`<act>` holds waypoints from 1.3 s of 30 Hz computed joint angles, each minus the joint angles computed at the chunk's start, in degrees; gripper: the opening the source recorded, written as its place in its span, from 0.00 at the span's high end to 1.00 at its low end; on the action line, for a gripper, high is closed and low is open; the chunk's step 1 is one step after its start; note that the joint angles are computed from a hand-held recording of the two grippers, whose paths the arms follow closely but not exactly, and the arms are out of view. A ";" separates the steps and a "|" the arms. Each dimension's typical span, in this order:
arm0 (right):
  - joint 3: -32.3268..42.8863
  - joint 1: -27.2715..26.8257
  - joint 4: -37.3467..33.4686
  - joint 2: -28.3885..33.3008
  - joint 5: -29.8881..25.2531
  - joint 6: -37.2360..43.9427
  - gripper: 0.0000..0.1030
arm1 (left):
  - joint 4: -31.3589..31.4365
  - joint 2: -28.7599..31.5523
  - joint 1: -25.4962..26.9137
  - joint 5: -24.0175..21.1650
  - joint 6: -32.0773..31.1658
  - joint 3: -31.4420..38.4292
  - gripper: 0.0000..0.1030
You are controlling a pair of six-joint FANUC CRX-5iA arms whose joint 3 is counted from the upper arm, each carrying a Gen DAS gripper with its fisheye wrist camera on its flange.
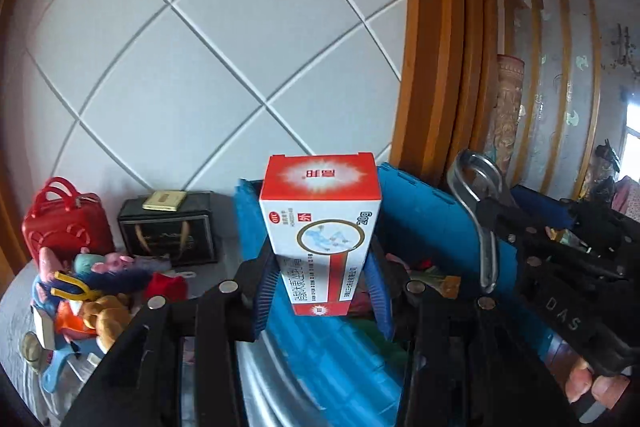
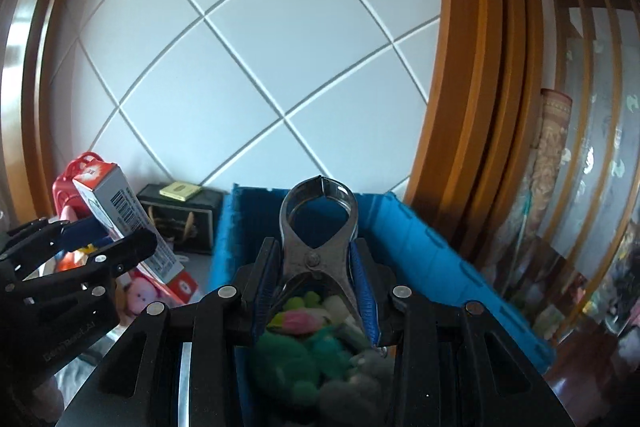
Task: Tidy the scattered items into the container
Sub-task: 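Lower the medicine box into the blue box and open the left gripper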
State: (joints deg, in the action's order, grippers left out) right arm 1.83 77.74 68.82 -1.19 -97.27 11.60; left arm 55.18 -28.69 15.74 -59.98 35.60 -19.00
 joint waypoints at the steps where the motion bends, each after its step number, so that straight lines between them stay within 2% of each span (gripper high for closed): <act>1: -1.53 -1.29 -1.16 -2.26 1.07 1.92 0.65 | -4.04 1.28 -3.95 1.11 5.09 2.15 0.60; 3: -3.68 -3.97 -4.17 -5.84 3.25 5.40 0.65 | -13.45 4.94 -11.19 1.46 15.40 7.49 0.60; 7: -6.77 -9.39 -11.17 -10.89 6.67 10.17 0.65 | -31.09 13.86 -22.44 -3.30 31.77 18.89 0.61; 9: -8.09 -12.66 -14.91 -12.63 8.65 12.29 0.65 | -36.96 17.68 -26.38 -5.82 37.09 23.09 0.61; 13: -8.51 -18.82 -21.74 -13.58 12.28 17.51 0.65 | -42.79 23.04 -30.72 -10.13 43.31 28.13 0.61; 20: -10.61 -24.74 -28.28 -14.67 17.47 21.50 0.65 | -49.14 27.47 -34.61 -12.77 48.53 32.06 0.60; 24: -11.61 -25.55 -28.36 -15.12 19.04 22.51 0.65 | -50.37 28.65 -34.98 -14.61 49.30 33.18 0.60; 28: -11.87 -25.58 -27.53 -14.81 19.63 23.04 0.65 | -51.21 27.84 -34.99 -13.20 49.91 32.07 0.23; 30: -11.46 -26.22 -27.90 -14.18 19.91 23.61 0.65 | -51.47 27.11 -35.12 -12.13 49.75 31.18 0.22; 31: -11.63 -26.18 -27.39 -14.10 19.79 23.32 0.62 | -51.33 27.11 -35.01 -11.88 49.33 30.88 0.22; 33: -11.54 -26.43 -26.70 -13.63 19.52 23.17 0.47 | -51.02 27.37 -35.01 -12.17 48.80 30.84 0.22; 34: -11.63 -26.59 -26.34 -13.62 19.53 22.95 0.33 | -50.85 27.67 -34.94 -12.34 48.62 31.07 0.22; 35: -11.63 -26.58 -25.87 -13.57 19.20 22.61 0.25 | -50.73 27.66 -34.90 -12.31 48.54 31.03 0.22; 39: -11.55 -25.93 -24.73 -14.20 17.48 21.43 0.21 | -50.14 27.45 -34.77 -11.63 48.16 30.81 0.22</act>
